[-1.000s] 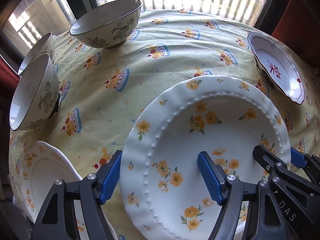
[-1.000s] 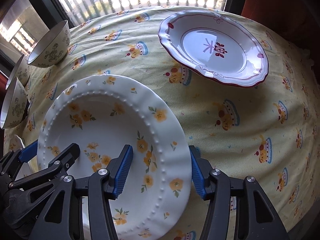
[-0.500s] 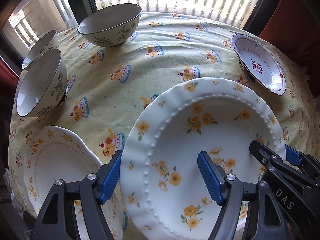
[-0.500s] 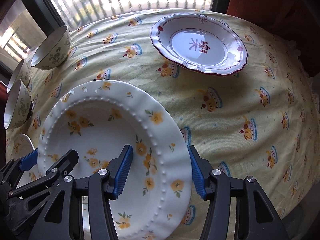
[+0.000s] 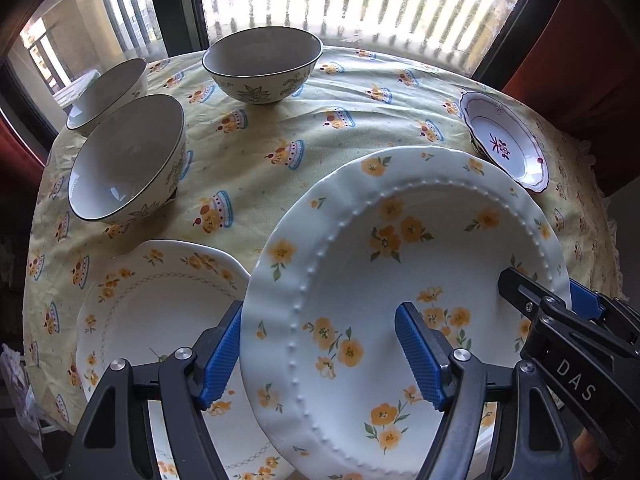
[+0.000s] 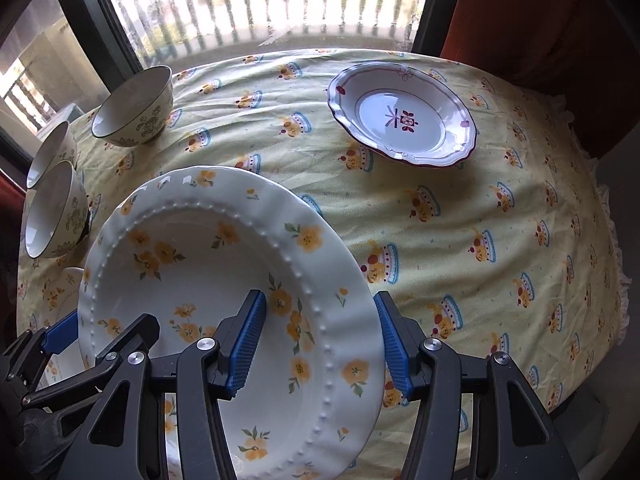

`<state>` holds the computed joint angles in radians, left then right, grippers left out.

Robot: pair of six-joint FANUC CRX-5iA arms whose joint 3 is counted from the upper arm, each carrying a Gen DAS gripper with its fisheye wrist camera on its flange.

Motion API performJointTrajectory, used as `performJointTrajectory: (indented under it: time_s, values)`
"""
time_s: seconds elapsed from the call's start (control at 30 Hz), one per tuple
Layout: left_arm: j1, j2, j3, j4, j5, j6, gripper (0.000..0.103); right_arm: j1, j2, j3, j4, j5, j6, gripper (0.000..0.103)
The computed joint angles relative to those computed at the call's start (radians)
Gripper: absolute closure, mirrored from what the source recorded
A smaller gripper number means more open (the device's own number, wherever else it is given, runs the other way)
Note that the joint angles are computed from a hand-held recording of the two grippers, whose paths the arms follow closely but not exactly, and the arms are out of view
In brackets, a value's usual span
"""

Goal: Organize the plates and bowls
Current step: 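Lift the beaded-rim plate with the left tool and carry it over the orange-flower plate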

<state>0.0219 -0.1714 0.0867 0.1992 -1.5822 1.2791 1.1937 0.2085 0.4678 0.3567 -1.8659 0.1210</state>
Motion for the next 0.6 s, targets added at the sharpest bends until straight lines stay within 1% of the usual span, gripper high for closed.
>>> performJointTrajectory:
  time_s: [0.37, 0.6]
  values:
    - [0.205, -0.041, -0.05, 0.05, -0.043, -0.132, 0.028, 0.027, 0.188, 0.261, -0.012, -0.068, 0.058, 0.044]
    - [0.299, -0.048, -0.075, 0.069, -0.061, -0.195, 0.028, 0.045, 0.309, 0.433, -0.01, -0.133, 0.094, 0.044]
